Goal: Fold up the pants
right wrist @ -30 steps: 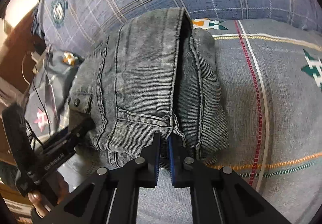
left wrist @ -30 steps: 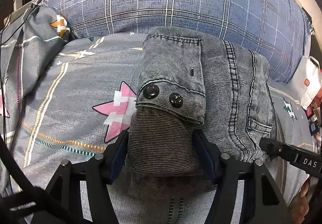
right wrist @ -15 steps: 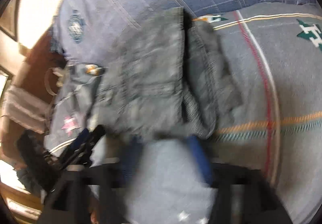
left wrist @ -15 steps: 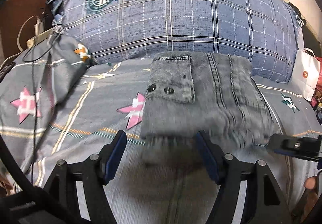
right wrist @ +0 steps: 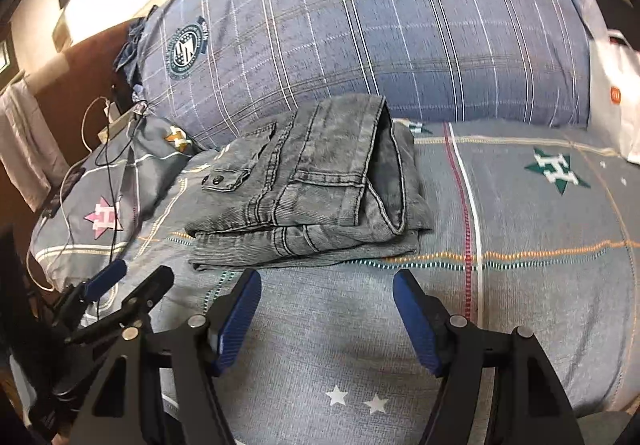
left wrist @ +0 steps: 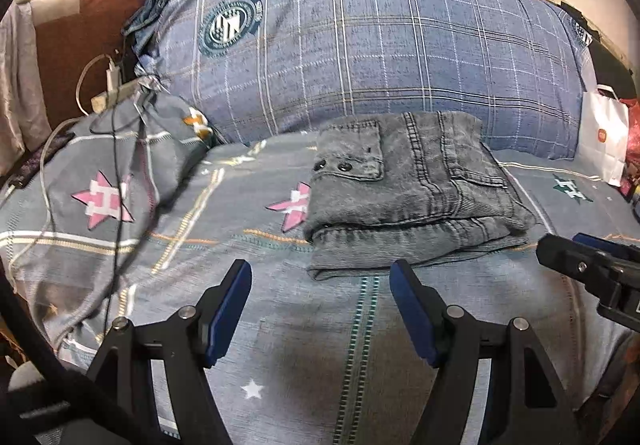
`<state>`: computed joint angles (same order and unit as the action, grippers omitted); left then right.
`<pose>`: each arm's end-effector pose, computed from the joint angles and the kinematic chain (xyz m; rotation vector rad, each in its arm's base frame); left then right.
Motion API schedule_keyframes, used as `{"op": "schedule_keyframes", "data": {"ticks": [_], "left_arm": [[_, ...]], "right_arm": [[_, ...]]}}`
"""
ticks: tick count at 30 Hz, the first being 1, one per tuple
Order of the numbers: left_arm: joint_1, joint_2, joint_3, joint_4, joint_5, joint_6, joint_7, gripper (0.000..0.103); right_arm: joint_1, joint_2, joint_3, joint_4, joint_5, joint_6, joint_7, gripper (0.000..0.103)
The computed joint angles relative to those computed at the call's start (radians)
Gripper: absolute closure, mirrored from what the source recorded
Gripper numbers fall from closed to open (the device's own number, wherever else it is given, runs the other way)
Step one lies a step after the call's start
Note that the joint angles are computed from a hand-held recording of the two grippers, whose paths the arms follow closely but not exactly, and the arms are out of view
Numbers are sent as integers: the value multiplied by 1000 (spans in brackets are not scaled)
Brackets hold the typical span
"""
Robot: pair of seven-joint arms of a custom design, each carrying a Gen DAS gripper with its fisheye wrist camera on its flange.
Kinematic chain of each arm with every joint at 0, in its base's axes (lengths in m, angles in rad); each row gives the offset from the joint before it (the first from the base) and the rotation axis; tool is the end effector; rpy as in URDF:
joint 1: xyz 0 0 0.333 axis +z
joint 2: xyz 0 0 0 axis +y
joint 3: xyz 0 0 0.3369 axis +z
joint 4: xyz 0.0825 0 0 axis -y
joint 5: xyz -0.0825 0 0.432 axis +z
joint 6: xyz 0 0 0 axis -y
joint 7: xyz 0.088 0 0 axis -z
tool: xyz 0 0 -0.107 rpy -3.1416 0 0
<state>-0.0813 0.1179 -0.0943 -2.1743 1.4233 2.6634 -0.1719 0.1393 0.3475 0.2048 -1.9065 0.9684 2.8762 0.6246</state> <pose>0.5908 -0.1333 0.3488 -1.9152 1.3218 -0.5378 0.6753 0.1813 0.3595 -1.9618 1.3219 -0.2566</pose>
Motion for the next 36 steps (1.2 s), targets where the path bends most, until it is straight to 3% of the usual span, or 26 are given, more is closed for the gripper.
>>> {"op": "schedule_keyframes", "data": {"ticks": [5,16,23,28,30,32,36], "left_arm": [[1,20,2,17,-20,3,-2,31],[-5,-14,0,-1,6,6,9,31],[4,-21,-7,-4,-17,22,44,27],[-9,-17,-11,6,20,-44,-15,26],[-12,-19,-11,6,50,-57,-42,26],[-16,-18,-14,7,69,-81,-62,26],[-11,-3,-14,16,14,-79,-28,26]], "right_arm": [[0,17,-14,17,-18,-51,32,31],[-11,-13,3,-12,18,-36,-6,31],[0,-44,-18,-23,47,-60,8,31],[0,-26,-11,-11,137,1,-47,24],[14,0,-43,18,60,-51,71,24],[-8,20,-33,42,66,-108,85,24],[-11,23,-21,43,58,-101,74,24]]}}
